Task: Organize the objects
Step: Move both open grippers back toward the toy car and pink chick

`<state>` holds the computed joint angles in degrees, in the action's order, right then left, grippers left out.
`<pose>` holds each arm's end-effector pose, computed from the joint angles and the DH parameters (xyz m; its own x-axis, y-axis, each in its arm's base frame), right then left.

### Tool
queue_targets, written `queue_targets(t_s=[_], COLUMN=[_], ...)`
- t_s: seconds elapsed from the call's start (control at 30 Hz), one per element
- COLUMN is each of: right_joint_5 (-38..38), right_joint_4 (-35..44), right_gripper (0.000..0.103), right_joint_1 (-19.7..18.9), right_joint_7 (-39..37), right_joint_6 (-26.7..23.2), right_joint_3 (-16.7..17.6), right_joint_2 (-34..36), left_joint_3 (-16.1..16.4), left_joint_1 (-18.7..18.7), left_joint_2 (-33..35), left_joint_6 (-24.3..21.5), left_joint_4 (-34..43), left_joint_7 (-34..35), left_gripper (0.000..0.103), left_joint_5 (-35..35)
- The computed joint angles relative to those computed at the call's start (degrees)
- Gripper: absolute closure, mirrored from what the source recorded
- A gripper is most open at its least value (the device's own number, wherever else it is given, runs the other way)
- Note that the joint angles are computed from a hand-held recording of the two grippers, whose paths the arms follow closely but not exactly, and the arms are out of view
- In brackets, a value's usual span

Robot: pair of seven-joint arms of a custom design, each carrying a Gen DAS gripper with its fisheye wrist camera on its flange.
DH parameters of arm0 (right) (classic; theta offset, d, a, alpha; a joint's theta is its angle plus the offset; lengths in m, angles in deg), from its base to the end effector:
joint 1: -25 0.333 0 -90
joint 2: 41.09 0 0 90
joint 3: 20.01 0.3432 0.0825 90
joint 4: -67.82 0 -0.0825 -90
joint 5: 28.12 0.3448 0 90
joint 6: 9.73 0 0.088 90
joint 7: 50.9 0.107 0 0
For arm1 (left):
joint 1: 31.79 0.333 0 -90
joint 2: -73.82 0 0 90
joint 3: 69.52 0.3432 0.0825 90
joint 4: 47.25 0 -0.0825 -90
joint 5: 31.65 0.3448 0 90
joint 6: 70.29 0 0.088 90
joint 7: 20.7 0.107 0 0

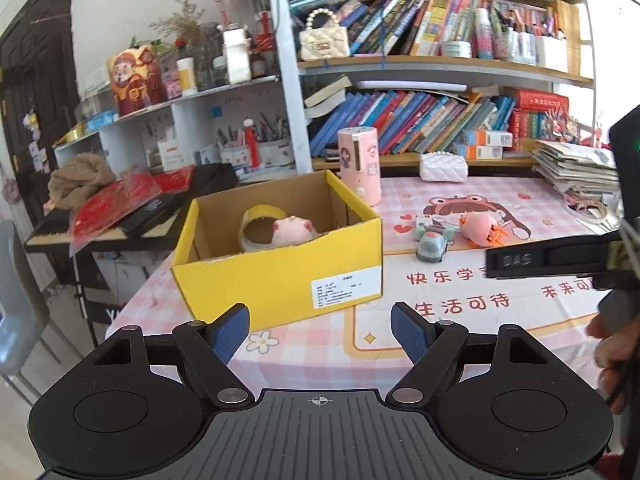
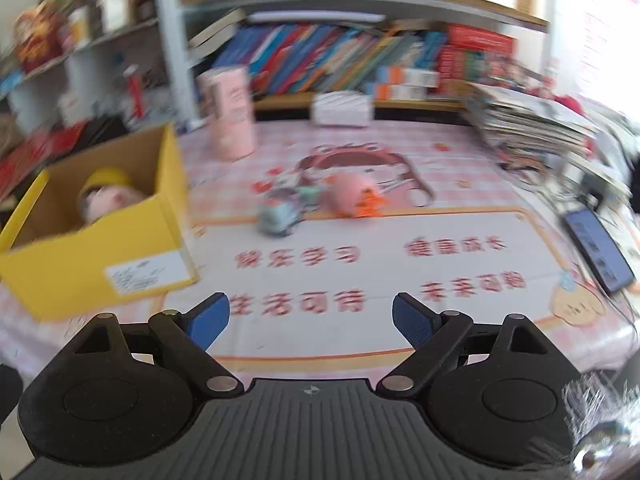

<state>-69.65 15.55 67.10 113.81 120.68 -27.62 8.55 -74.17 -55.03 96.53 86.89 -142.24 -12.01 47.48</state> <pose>0.6384 0.4796 0.4604 -0.2443 -0.9667 -0.0763 -0.6028 0.2131 -0.7689 0.5810 -0.3416 0.4774 -0.1180 -0.9847 -0.1281 -0.4914 0.1700 -0.8542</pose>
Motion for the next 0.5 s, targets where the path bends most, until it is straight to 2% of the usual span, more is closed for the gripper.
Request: queue_targets(t_s=[0.1, 0.2, 0.37, 0.5], right_joint_5=[-2.76, -4.75, -7.14, -11.01], right_joint_4=[-7.35, -12.35, -17.31, -21.62], right_gripper=[0.014, 0.014, 0.014, 0.014], right_joint_1=[0.56, 0.07, -1.34, -1.16], right_joint_7=[5.43, 8.70, 8.68, 9.57], right_joint_6=[2.75, 4.66, 7.40, 9.92], right_joint_3=[-1.27, -0.74, 1.20, 1.11], right_joint_2=[-3.96, -6.70, -9.50, -12.14], left_joint_3=[-0.16, 0.11, 0.32, 0.50], left_joint_1=[0.56, 0.56, 0.84, 0.76], left_joint_2=[0.69, 1.06, 2.17, 3.33], left_joint_6=[2.43, 3.59, 4.98, 5.97], left_joint_4=[0.41, 0.38, 1.13, 2.03], left_joint_7=[1.22, 1.30, 2.64, 4.72], left_gripper=[0.023, 0.023, 0.023, 0.023], left_joint_5=[-0.84, -1.03, -4.71, -7.12])
